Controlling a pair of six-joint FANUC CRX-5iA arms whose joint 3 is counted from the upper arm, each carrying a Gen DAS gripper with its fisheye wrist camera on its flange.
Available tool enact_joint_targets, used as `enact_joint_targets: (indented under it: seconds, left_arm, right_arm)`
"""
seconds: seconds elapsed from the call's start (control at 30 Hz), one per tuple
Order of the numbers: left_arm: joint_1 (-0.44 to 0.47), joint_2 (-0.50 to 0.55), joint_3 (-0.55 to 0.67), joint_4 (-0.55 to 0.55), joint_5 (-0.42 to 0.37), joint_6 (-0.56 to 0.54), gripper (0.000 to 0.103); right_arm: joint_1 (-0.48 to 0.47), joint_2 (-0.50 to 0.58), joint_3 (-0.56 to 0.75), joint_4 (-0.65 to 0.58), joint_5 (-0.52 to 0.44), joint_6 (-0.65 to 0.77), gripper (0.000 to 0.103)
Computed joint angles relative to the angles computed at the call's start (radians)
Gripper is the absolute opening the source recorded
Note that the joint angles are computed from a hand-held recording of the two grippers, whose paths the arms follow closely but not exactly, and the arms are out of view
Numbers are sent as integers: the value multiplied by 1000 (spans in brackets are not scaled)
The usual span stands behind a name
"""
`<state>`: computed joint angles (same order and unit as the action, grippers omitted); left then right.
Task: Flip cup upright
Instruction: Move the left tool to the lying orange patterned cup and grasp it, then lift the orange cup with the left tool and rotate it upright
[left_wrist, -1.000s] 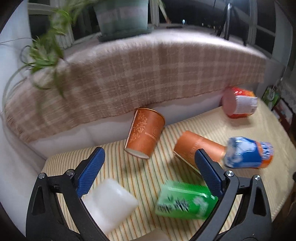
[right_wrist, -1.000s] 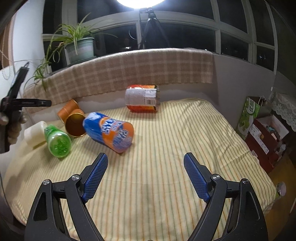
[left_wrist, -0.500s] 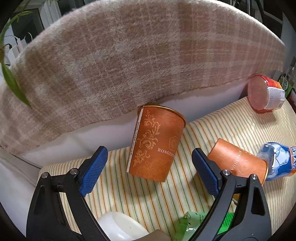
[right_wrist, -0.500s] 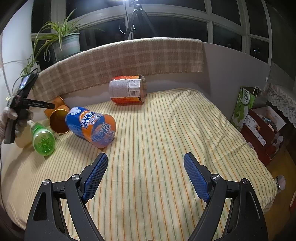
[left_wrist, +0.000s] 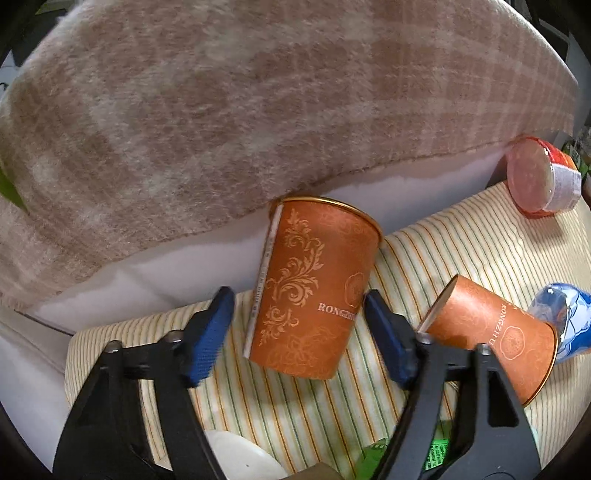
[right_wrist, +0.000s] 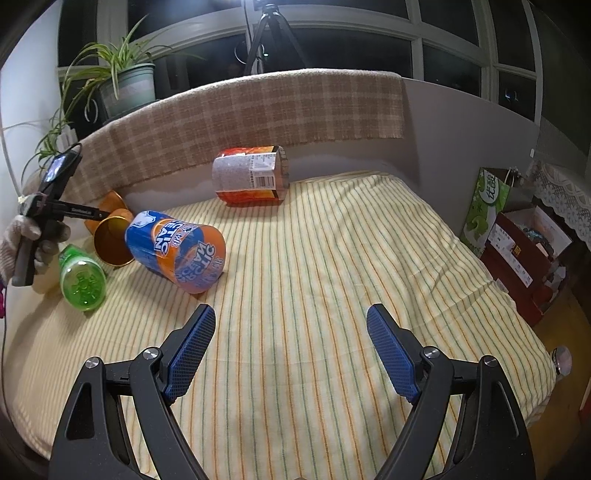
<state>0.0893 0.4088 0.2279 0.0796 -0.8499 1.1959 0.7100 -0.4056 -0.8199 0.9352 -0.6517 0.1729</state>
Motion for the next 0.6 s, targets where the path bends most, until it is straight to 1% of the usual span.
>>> enact_joint_targets:
  seconds: [0.03,0.13,0.33,0.4,0.6]
  left_arm:
    - [2,-1,-10,9,6,-16,66]
    - [-23,3,-4,-38,29,6,65]
    - [-51,22,14,-69,52,36,65]
    - [-52,26,20,-68,58,35,65]
    - [-45,-5,2,-61,93,44,65]
  right_arm:
    - [0,-1,-1,2,0,-1,84]
    - [0,-1,-1,3,-2,-2,84]
    - [-4,-1,0,-3,-3,3,84]
    - [-3,-1,0,-4,-5,3,84]
    - [4,-9,-5,1,-7,1,84]
